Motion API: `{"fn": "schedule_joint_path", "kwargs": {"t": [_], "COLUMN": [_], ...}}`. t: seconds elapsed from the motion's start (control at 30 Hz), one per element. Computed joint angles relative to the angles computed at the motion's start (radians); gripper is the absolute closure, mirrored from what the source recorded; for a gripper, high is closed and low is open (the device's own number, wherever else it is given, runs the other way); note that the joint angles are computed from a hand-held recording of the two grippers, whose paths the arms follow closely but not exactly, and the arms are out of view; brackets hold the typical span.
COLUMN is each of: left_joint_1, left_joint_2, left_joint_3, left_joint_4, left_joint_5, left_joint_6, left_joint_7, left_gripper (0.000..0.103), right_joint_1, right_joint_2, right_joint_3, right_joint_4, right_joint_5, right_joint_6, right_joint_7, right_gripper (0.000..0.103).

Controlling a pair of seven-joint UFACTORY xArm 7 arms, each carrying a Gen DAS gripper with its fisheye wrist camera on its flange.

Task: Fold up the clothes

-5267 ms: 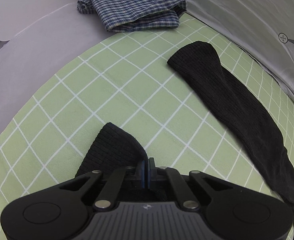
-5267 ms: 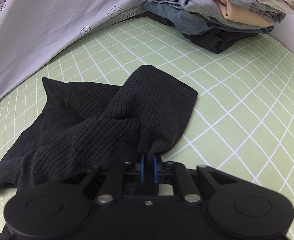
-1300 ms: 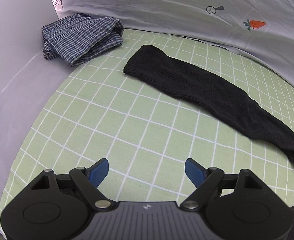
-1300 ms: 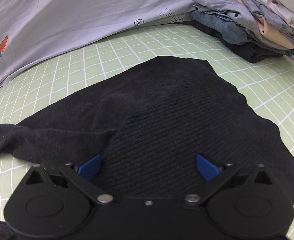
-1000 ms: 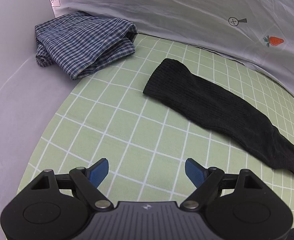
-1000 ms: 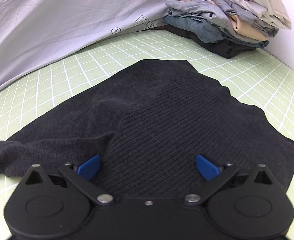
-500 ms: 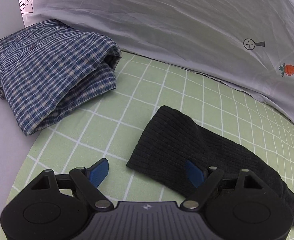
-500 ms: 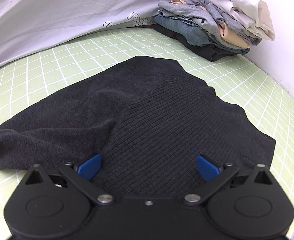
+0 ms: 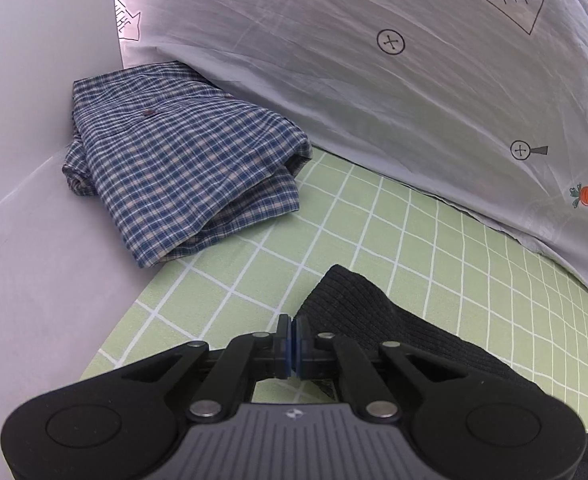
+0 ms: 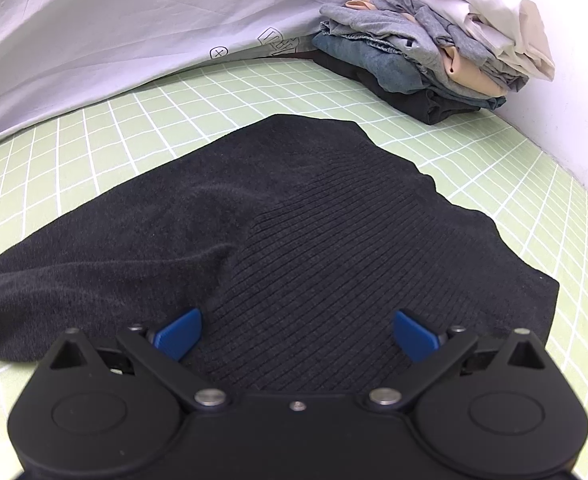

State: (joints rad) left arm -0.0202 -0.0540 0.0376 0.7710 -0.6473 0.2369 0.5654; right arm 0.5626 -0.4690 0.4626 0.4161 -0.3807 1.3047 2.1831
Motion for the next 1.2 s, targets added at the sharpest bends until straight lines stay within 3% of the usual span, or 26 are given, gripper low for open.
{"fn": "schedule_joint_path", "kwargs": {"t": [0.1, 0.27, 0.33, 0.4, 0.47, 0.6, 0.77, 0.9, 1.0, 1.1, 1.2], "left_joint_1": [0.03, 0.128, 0.147, 0.166, 0.148, 0.174, 0.069, -0.006, 0.025, 0.101, 0.063], "left_joint_2": [-0.081, -0.158, -0.16, -0.16, -0.179, -0.191, -0.209, -0.221, -0.179, -0.12, -0.085], "left_joint_3": [0.017, 0.016, 0.027, 0.033, 0.061, 0.041, 0.162, 0.208, 0.13, 0.043, 0.1], "left_joint_4": [-0.057, -0.155, -0.18, -0.202, -0.235, -0.241, -0.206, -0.185, -0.189, -0.19, -0.176], "left_joint_5": [0.087, 0.38, 0.446, 0.505, 0.482, 0.548, 0.315, 0.116, 0.164, 0.319, 0.252], "left_joint_6": [0.022, 0.067, 0.095, 0.119, 0.095, 0.093, 0.146, 0.172, 0.106, 0.04, 0.015], "left_joint_7": [-0.058, -0.277, -0.316, -0.348, -0.317, -0.354, -0.181, 0.041, 0.012, -0.148, -0.118], "left_gripper": [0.101, 0.101, 0.1, 0.1, 0.1, 0.093, 0.082, 0.061, 0.06, 0.06, 0.058], "right_joint_1": [0.006, 0.016, 0.016, 0.014, 0.011, 0.004, 0.006, 0.008, 0.01, 0.012, 0.02], "right_joint_2": [-0.017, -0.055, -0.068, -0.079, -0.089, -0.085, -0.081, -0.077, -0.078, -0.08, -0.098], "right_joint_3": [0.004, 0.002, 0.001, 0.0, 0.001, 0.01, 0.011, 0.018, 0.018, 0.016, 0.015], "right_joint_4": [-0.015, -0.04, -0.048, -0.054, -0.059, -0.055, -0.046, -0.044, -0.046, -0.046, -0.056], "right_joint_5": [0.0, 0.006, 0.009, 0.011, 0.014, 0.02, 0.026, 0.032, 0.032, 0.03, 0.037], "right_joint_6": [-0.009, -0.021, -0.024, -0.027, -0.029, -0.028, -0.021, -0.021, -0.024, -0.023, -0.024], "right_joint_7": [0.01, -0.008, -0.021, -0.035, -0.047, -0.049, -0.071, -0.064, -0.062, -0.071, -0.078], "right_gripper": [0.0, 0.0, 0.0, 0.0, 0.0, 0.0, 0.0, 0.0, 0.0, 0.0, 0.0]}}
